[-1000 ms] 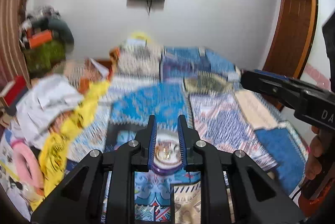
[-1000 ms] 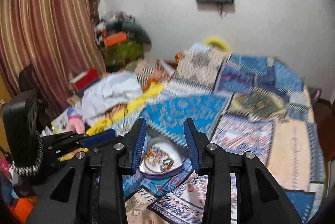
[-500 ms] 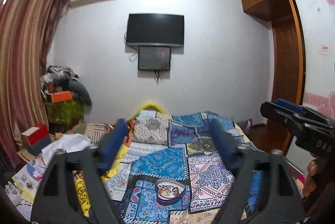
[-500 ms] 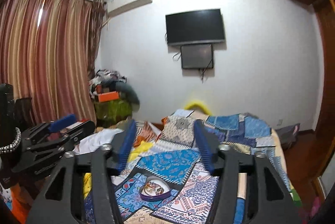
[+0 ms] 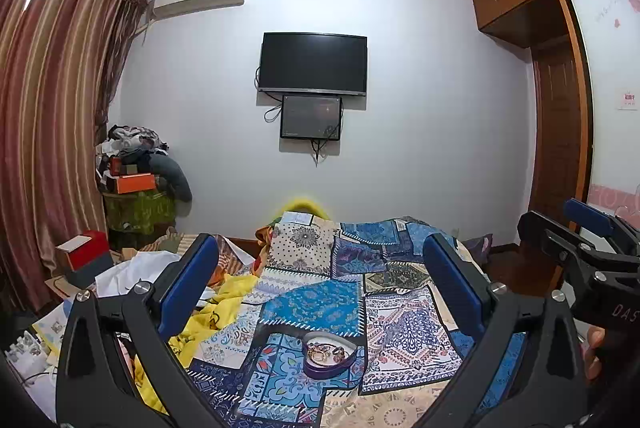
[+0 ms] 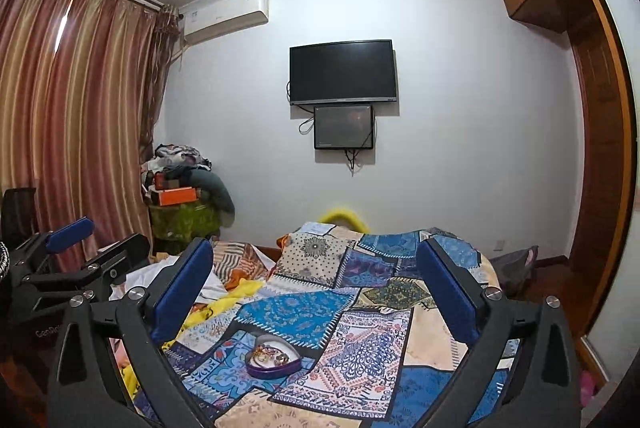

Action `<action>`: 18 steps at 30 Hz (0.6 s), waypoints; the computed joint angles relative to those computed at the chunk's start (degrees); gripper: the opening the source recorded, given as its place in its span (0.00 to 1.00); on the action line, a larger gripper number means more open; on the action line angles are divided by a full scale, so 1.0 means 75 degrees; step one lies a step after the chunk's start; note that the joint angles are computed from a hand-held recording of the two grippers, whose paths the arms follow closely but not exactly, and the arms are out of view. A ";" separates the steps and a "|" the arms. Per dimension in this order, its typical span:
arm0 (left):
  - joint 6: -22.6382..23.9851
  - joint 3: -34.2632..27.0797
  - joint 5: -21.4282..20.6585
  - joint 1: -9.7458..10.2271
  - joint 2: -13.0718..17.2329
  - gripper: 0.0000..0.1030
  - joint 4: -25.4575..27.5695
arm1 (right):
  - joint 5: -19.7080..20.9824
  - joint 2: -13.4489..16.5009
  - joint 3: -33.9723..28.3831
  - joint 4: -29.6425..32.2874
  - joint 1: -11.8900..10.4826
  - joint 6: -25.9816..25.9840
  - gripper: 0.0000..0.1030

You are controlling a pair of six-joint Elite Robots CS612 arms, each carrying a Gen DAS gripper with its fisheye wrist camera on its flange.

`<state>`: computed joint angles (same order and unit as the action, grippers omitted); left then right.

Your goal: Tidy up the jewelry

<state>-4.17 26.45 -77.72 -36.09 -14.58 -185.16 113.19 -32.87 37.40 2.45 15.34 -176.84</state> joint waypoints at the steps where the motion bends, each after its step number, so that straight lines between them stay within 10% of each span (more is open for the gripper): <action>1: 0.0001 -0.0008 0.0010 0.0000 0.0006 1.00 0.0010 | 0.0002 -0.0067 0.0152 -0.0085 -0.0001 -0.0005 0.98; 18: -0.0075 -0.0080 -0.0060 0.0013 0.0053 1.00 0.0189 | 0.0037 -0.0109 0.0236 0.0055 0.0049 -0.0083 0.98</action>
<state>-4.73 25.85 -78.17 -35.99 -14.18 -183.74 113.46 -33.69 39.17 2.86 15.71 -177.47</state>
